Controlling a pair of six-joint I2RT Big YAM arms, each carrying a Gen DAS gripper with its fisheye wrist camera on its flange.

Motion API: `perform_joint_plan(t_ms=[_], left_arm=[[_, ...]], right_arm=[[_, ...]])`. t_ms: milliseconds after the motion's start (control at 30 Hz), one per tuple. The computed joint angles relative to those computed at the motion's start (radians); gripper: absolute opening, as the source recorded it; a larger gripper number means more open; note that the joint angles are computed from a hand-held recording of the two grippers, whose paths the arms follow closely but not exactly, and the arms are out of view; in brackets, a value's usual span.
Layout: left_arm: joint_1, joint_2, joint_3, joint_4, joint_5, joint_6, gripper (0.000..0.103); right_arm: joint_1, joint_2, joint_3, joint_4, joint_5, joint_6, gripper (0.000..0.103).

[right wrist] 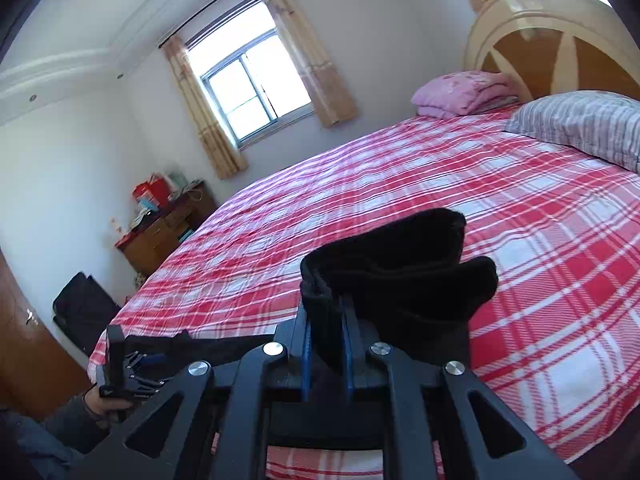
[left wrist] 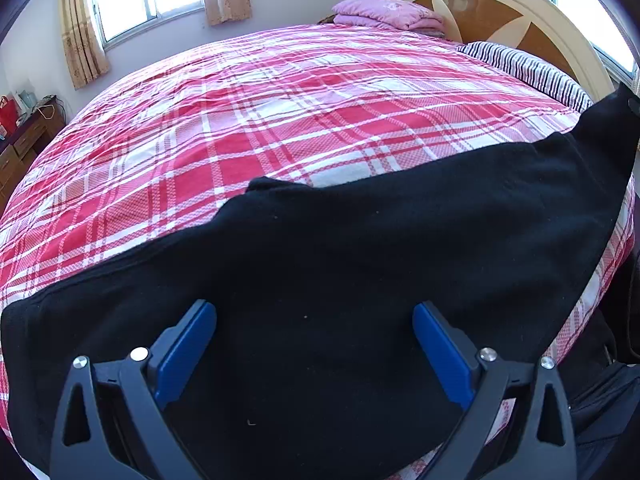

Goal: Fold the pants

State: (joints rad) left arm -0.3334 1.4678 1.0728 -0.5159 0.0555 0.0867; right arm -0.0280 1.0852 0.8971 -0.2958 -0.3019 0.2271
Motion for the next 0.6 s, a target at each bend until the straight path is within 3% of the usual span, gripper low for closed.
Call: perform_joint_plan(t_ms=[100,333,600], left_arm=[[-0.002,0.002,0.002,0.002,0.001,-0.004,0.101],[-0.007,-0.015,0.001,-0.014,0.012,-0.03,0.101],[-0.062,0.02,0.103,-0.067,0.247,-0.051,0.101]], right_arm=[[0.049,0.028,0.034,-0.042,-0.002,-0.05,0.012],[0.186,0.126,0.103,-0.132,0.109,-0.173,0.012],[0.238,0.277,0.143,-0.198,0.161,-0.233,0.013]])
